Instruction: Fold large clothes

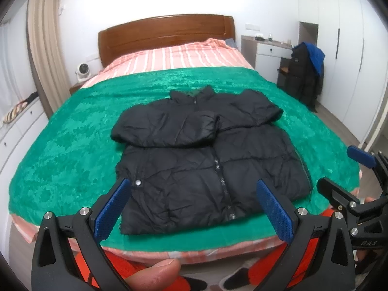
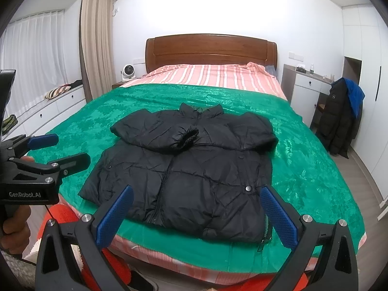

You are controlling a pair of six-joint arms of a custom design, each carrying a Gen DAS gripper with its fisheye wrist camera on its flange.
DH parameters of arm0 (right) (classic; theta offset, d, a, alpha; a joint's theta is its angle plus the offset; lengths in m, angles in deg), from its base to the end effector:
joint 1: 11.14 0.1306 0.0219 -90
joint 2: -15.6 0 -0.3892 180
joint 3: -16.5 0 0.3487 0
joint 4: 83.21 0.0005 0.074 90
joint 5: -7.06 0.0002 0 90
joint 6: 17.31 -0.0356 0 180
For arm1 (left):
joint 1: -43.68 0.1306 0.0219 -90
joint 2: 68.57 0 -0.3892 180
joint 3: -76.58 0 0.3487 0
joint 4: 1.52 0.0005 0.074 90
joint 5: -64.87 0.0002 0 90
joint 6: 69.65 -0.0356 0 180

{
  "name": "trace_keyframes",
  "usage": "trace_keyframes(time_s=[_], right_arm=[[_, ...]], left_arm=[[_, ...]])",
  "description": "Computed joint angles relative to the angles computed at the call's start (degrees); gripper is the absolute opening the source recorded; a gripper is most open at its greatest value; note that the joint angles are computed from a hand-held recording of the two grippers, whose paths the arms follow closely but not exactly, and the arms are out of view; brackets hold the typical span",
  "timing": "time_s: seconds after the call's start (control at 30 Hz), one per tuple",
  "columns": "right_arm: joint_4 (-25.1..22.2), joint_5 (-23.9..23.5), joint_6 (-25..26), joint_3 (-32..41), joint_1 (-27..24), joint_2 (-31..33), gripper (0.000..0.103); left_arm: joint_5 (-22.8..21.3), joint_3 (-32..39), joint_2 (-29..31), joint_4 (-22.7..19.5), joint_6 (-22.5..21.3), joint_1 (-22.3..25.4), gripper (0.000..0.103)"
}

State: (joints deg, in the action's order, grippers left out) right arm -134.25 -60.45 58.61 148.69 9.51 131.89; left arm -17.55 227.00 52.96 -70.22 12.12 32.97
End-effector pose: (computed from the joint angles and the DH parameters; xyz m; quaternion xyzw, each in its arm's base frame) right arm 0.5823 0.2044 0.5134 0.0398 0.8743 -0.0303 0.4829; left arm 0.6029 -0.1193 0.5607 0.1763 0.8867 -0.0690 0.4218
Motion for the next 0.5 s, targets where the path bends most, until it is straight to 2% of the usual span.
trace_keyframes(time_s=[0.5], right_arm=[[0.41,0.0,0.48,-0.45,0.11,-0.15,0.103]], left_arm=[[-0.66,-0.57,-0.16,0.08,-0.15,-0.07,0.103]])
